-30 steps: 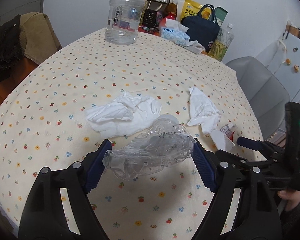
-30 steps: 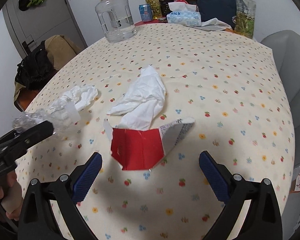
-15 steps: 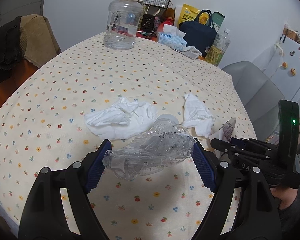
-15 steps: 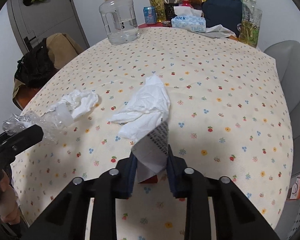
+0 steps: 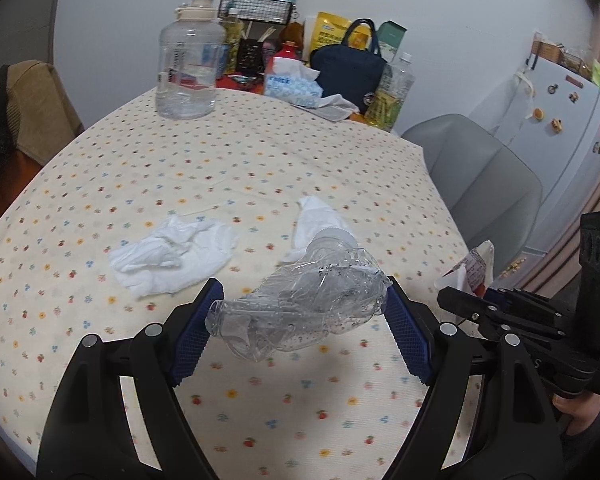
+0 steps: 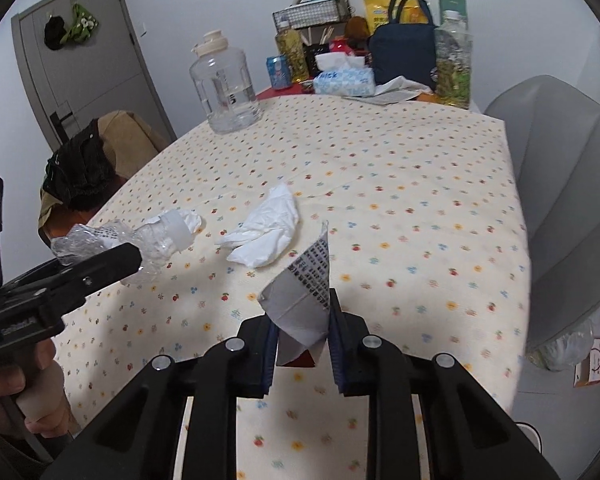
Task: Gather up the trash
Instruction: 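Grasp the red-and-white carton piece with the right tool while the left tool holds the bottle, then carry the bottle and carton piece in both tools over the white bin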
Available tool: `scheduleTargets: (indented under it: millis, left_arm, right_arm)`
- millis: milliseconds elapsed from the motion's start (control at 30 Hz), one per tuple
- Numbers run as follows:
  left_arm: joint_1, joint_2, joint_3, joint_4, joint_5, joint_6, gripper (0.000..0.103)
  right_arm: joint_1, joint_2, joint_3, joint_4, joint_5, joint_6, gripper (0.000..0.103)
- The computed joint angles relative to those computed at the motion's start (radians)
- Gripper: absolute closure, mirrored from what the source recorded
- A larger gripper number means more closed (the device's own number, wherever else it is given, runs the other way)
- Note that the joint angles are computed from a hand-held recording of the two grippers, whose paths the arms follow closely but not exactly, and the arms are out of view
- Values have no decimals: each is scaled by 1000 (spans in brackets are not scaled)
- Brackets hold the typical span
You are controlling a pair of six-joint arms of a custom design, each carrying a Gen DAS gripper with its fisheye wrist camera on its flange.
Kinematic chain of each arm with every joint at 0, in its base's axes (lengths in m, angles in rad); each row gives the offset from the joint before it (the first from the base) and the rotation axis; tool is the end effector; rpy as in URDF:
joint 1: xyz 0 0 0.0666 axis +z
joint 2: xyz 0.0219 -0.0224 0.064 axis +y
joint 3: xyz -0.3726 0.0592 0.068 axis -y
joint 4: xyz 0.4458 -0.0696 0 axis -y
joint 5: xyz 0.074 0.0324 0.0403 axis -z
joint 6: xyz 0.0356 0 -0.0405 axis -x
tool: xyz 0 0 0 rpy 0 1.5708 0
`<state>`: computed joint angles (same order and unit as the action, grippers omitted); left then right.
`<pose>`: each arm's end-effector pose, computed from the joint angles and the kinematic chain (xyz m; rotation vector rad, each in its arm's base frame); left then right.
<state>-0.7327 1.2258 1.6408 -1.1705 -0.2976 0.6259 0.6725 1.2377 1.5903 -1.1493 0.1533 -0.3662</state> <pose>0.3385 -0.2911 0.6098 -0.0260 2.3116 -0.3568 0.3626 0.2813 0.5807 -0.2892 2.3615 0.3225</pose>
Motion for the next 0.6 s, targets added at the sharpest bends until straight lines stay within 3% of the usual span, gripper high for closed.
scheduleTargets:
  millis: [267, 600]
  left_arm:
    - [-57, 86, 94, 15, 13, -50, 24]
    - [-127, 224, 239, 8, 56, -107, 24]
  right_arm:
    - [-64, -136, -87, -18, 33, -44, 81]
    - [-209, -318, -216, -78, 66, -109, 80]
